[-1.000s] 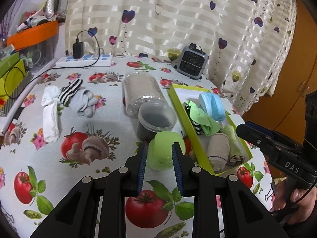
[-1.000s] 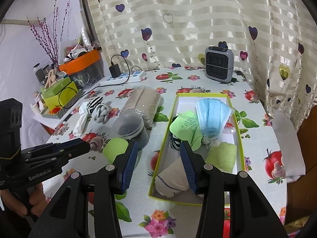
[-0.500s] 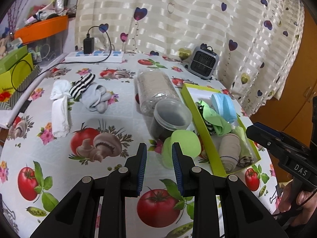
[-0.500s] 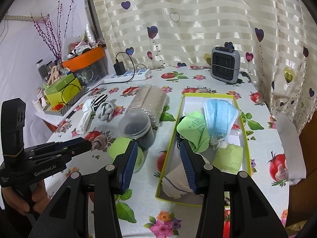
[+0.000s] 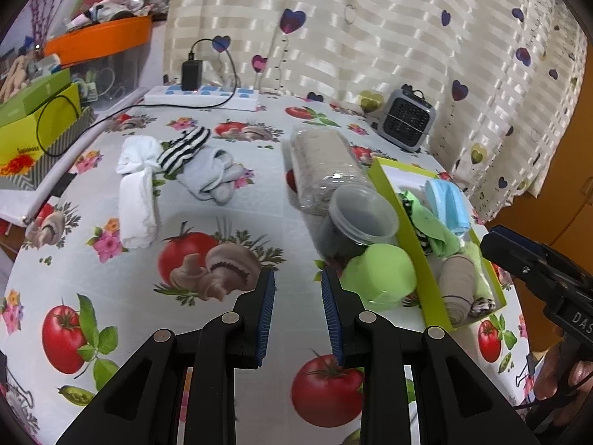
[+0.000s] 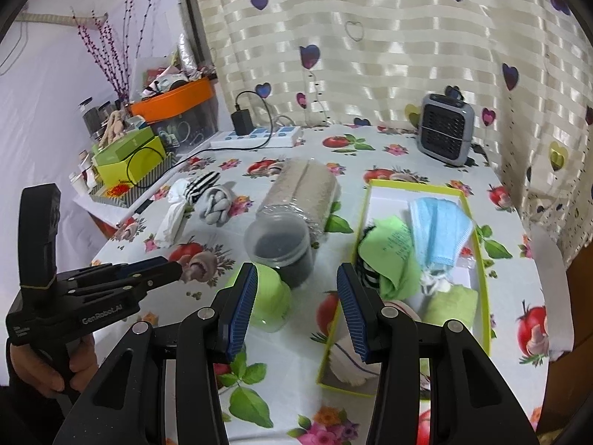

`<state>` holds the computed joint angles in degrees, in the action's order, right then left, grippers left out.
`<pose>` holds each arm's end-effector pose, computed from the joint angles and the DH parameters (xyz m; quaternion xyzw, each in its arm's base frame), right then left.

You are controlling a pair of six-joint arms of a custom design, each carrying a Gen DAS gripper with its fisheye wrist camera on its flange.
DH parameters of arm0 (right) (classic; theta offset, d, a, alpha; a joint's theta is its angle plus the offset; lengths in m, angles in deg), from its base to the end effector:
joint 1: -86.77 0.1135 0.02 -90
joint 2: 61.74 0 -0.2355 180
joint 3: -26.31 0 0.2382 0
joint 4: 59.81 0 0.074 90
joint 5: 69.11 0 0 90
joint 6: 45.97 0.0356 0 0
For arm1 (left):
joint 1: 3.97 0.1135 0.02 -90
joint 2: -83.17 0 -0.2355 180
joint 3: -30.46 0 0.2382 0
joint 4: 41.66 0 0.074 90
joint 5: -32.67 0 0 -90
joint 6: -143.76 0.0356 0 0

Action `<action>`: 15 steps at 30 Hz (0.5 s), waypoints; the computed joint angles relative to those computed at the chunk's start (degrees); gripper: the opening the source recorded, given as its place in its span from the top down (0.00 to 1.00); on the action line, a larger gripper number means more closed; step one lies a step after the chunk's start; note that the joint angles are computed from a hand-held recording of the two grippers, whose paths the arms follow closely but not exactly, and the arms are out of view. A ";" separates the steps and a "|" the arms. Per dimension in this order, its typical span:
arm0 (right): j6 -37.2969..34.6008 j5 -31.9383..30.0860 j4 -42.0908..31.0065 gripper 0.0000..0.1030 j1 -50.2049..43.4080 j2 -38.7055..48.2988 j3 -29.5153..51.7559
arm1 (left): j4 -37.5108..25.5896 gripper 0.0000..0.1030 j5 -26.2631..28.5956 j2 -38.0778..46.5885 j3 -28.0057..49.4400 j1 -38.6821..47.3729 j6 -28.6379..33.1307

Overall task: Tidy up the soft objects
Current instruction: 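Move both grippers toward the white rolled towel and white socks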

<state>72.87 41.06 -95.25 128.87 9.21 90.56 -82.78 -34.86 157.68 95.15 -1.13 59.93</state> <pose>0.2007 0.1648 0.2362 -0.0333 0.9021 0.1014 0.4181 0.2595 -0.0007 0.2168 0.0920 0.9221 -0.1573 0.3413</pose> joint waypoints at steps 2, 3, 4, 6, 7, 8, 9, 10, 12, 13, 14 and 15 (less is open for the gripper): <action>-0.78 -0.27 0.52 0.55 0.33 1.31 1.20 | 0.06 0.76 0.14 0.75 0.36 0.99 0.24; -1.21 -0.46 0.90 0.55 0.54 2.20 1.93 | 0.14 0.76 0.18 1.24 0.67 1.65 0.45; -1.66 -0.62 1.21 0.55 0.72 3.13 2.75 | 0.19 0.76 0.31 1.48 0.78 2.23 0.64; -2.61 -0.90 1.67 0.55 1.01 4.90 4.31 | 0.27 0.76 0.53 2.52 1.51 3.56 0.87; -3.19 -1.09 1.90 0.55 1.06 5.69 5.07 | 0.31 0.76 0.69 3.21 2.02 4.51 0.93; -3.78 -1.29 2.33 0.55 1.17 6.30 5.64 | 0.37 0.76 0.90 3.71 2.39 5.27 0.97; -4.32 -1.66 2.89 0.55 1.21 6.94 6.17 | 0.47 0.76 1.17 4.43 2.94 6.27 1.05; -4.73 -2.04 3.25 0.55 1.23 7.67 6.84 | 0.42 0.76 1.42 5.22 3.67 7.37 1.14; -5.16 -2.08 3.65 0.55 1.40 9.22 8.28 | 0.28 0.76 2.06 6.44 4.81 9.21 1.27; -5.62 -2.26 4.02 0.55 1.53 10.02 8.99 | 0.27 0.76 2.52 7.14 5.40 10.19 1.34; -6.01 -2.55 4.32 0.55 1.53 10.57 9.47 | 0.18 0.75 2.83 7.76 5.99 10.98 1.34; -6.36 -2.75 4.62 0.55 1.69 11.31 10.08 | 0.18 0.75 3.21 8.75 6.79 12.06 1.36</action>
<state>66.51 38.31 -90.63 130.56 20.52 100.65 -82.60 -31.66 166.44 101.94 10.93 61.29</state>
